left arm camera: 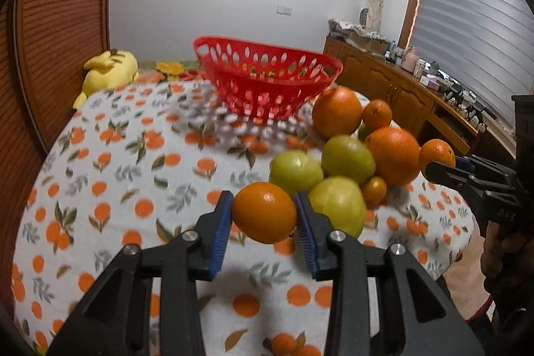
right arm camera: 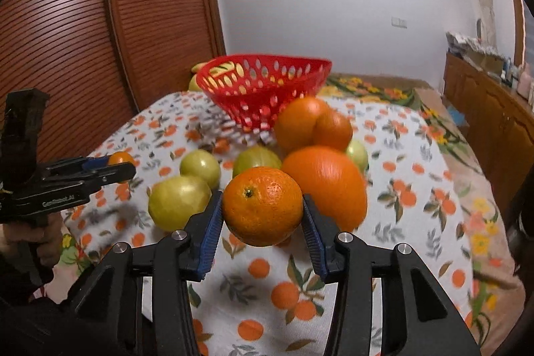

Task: Organize fruits
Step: 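Lift and carry the left tool's tangerine over the red basket while the right tool carries its tangerine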

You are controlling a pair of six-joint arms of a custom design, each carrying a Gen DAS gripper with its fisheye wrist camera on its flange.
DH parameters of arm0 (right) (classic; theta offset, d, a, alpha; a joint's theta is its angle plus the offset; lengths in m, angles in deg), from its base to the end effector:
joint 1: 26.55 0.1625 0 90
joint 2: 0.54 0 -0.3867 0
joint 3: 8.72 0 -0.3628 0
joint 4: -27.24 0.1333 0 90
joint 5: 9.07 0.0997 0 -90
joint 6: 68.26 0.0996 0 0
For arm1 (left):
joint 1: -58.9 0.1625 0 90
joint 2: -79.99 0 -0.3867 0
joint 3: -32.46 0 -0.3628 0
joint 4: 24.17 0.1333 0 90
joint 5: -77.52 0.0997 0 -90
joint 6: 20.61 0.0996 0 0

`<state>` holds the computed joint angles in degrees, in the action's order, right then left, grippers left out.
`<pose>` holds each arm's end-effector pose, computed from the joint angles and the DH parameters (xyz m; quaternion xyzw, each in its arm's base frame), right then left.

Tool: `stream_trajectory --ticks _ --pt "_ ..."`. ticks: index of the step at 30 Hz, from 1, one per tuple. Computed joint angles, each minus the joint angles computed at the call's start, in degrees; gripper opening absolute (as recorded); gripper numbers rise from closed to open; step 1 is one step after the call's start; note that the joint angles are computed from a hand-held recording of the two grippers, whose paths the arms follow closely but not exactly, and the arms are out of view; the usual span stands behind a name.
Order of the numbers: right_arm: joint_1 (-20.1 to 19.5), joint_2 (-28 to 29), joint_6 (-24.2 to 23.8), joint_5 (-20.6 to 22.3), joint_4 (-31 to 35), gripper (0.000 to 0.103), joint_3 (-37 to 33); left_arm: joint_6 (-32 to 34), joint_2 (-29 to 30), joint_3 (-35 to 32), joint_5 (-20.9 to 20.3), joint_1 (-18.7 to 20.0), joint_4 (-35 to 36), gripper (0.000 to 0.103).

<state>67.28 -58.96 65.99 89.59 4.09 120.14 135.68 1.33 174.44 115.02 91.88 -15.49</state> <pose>0.1392 -0.3089 0.0101 0.3644 -0.8546 0.3139 0.1956 -0.0210 -0.2668 0.1290 0.1876 0.8685 -0.3898 0.2420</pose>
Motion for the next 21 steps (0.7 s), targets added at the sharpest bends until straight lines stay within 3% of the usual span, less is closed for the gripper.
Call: stream_trajectory --ticks 16,21 --pt "3.8 -0.4 0.3 0.4 5.6 0.046 -6.5 13.0 -1.0 -8.6 0.4 2.6 -0.8 0.036" --pt "4.5 1.0 -0.4 -0.1 8.2 0.046 -10.1 19.3 0.4 -12.3 2.4 5.9 -2.6 0.036"
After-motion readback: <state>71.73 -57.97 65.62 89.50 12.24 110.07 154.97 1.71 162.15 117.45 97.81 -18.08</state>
